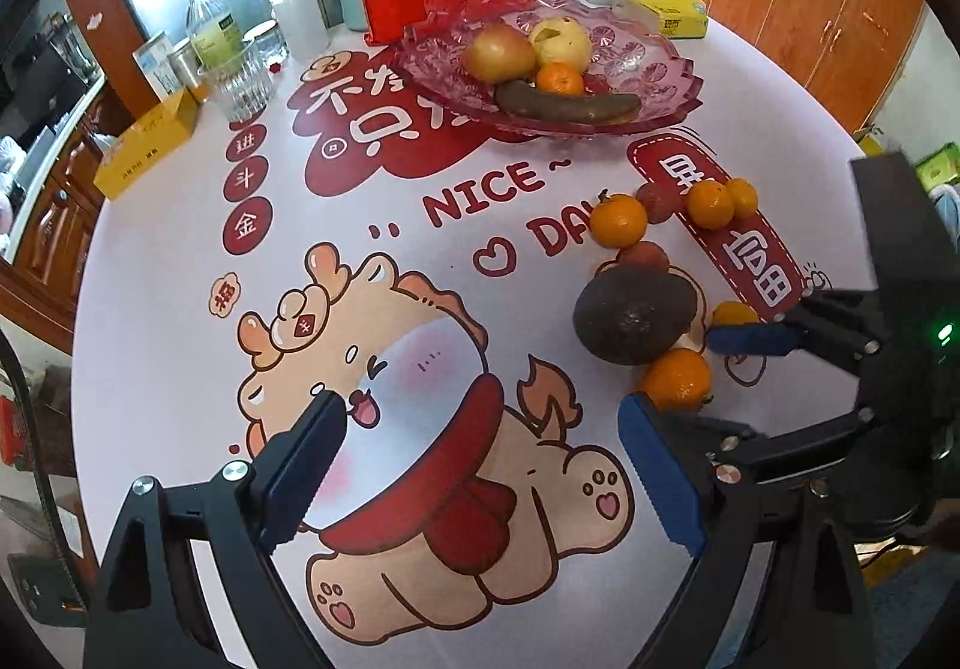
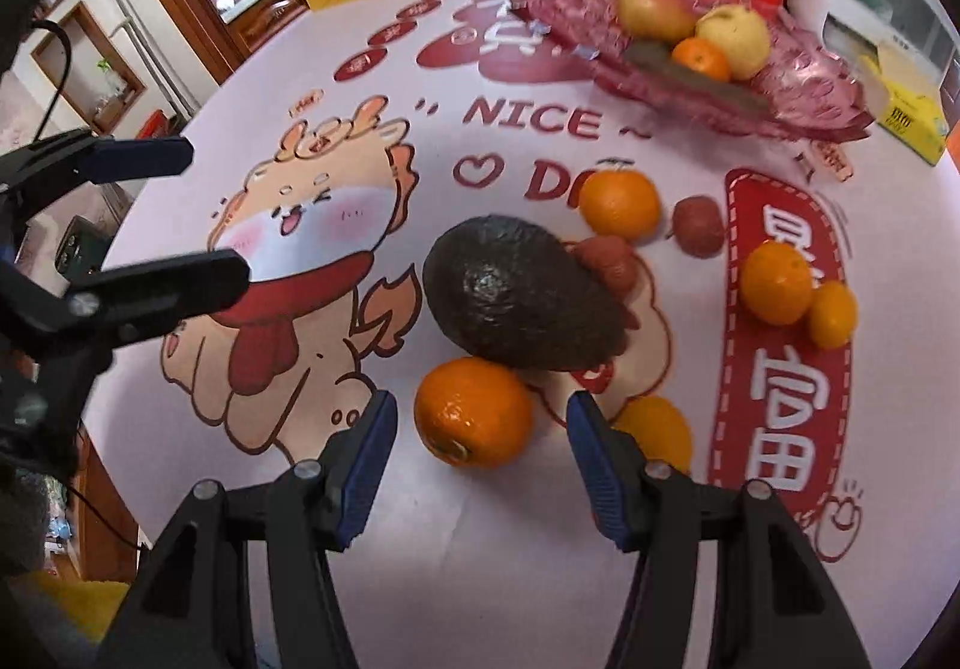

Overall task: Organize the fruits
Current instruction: 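Withdraw both tools from the bowl back toward the remaining fruit, then grasp the avocado with the left tool while the right tool grasps an orange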

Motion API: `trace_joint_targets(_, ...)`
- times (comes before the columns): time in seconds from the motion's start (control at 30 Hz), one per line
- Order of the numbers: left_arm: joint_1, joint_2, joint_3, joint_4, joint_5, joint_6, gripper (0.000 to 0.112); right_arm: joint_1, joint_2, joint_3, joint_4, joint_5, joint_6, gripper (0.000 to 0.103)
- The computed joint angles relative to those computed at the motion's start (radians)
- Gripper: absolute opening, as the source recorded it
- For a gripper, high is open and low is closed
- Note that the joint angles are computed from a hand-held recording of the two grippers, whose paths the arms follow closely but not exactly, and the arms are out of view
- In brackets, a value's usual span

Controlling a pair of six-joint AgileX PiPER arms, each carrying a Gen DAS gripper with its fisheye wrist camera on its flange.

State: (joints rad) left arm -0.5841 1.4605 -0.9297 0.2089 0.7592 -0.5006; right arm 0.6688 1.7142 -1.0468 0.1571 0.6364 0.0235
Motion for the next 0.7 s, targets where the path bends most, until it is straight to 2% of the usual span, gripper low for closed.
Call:
trace_joint_targets(0.1,0.03,0.009,0.003,-0.041,-0.027,0.048,0.091,0.01,0.032,-0.012,-0.014,0.001,0.033,0.059)
trace_joint_targets(0.2,0.051,0.028,-0.005,-0.099,-0.053,0.11,0.091,0.002,0.039,-0.009,0.014,0.001,0.021,0.046)
trace_joint_targets(0.5,0.04,0.139,-0.079,-0.232,-0.097,0.267,0.091,-0.011,-0.034,0.061,-0.06,-0.008,0.115,0.045)
trace_joint_targets(0.7,0.06,0.243,-0.144,-0.382,-0.109,0.415,0.091,-0.052,-0.107,0.114,-0.087,-0.02,0.157,0.045)
